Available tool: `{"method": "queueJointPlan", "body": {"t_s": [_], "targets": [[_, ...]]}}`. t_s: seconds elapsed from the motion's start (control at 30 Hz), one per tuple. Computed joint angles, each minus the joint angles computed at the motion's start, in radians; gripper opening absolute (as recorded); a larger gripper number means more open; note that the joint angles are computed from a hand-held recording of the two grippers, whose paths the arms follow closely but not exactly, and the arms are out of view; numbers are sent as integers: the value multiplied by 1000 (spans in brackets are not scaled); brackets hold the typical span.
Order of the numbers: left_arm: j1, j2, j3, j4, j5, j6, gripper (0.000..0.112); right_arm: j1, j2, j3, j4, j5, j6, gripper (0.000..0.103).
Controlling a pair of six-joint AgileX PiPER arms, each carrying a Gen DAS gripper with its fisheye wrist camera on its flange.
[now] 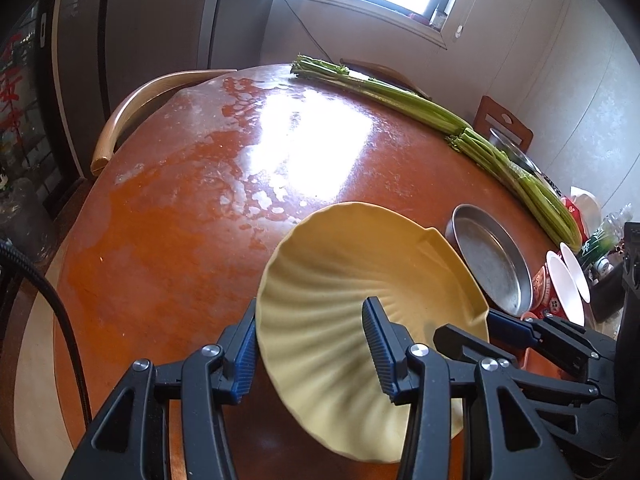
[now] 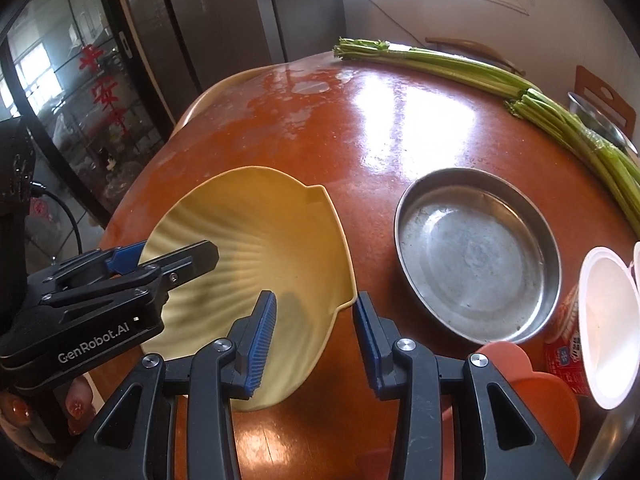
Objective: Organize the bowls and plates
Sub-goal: 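Carry the tilted yellow shell plate away from the pink bowl with the left tool, then lower the yellow shell plate flat onto the table and open the left tool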
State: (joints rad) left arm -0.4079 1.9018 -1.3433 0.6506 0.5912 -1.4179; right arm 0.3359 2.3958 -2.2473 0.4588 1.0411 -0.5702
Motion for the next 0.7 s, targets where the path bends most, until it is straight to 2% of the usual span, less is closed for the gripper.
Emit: {"method": "queueJointPlan", "body": {"t_s": [0.13,0.37,0.5,0.7], "targets": [[11,18,-11,-28,-7,29,48,3,36,-61,-11,21,40,42],[-4,14,10,9,-17,-16,49,9,76,-126,-24,27,86,42],[-10,14,14,39,-5,-40,49,16,16,-18,-34,-73,65,42],[-19,2,31,63,16,-77,49,-6,-21,42,17,-79,34,42]]}}
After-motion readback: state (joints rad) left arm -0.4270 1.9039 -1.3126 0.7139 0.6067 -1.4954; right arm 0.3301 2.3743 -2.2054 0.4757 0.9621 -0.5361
